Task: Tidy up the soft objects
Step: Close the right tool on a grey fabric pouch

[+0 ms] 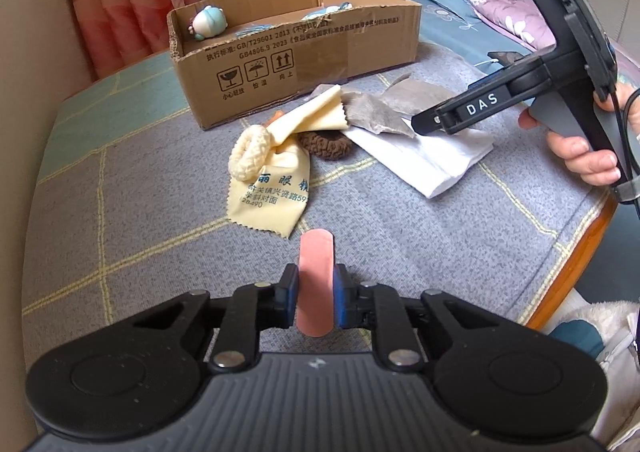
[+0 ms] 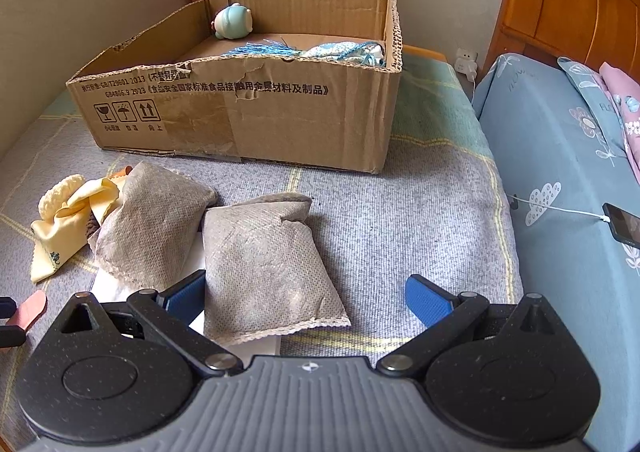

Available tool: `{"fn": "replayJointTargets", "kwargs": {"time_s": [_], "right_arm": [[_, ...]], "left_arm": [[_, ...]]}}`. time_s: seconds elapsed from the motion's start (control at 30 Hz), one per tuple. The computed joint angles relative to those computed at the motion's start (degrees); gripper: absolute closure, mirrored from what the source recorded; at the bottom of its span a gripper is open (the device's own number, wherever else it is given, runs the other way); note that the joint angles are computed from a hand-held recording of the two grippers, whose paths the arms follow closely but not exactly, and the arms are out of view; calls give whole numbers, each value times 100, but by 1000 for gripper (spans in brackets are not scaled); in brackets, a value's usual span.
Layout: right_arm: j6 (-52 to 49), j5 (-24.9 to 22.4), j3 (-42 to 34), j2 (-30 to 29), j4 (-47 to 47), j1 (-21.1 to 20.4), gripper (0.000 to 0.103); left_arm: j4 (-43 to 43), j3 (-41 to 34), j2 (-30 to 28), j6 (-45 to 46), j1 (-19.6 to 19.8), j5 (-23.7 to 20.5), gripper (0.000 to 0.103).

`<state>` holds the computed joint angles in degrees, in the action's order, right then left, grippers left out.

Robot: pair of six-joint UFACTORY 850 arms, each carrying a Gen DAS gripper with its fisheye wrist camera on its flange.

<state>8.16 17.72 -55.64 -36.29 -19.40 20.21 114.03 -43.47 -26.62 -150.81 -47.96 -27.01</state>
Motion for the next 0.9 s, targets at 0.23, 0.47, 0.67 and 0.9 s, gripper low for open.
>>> {"fn": "replayJointTargets", "kwargs": {"time_s": [0.23, 0.47, 0.67, 0.9], "right_arm": [[551, 99, -114, -80, -1031, -130, 0], [812, 324, -190, -116, -1855, -173, 16], [1556, 392, -260, -113, -2792, -180, 41], [1505, 381, -175, -36, -2619, -156, 54]], "left_arm": [[-145, -28, -18, 61, -31, -40, 86], [-230, -48, -29, 68, -56, -62, 86], [-167, -30, -15, -13, -41, -46, 86], [-143, -30, -5, -45, -22, -10, 86]]}}
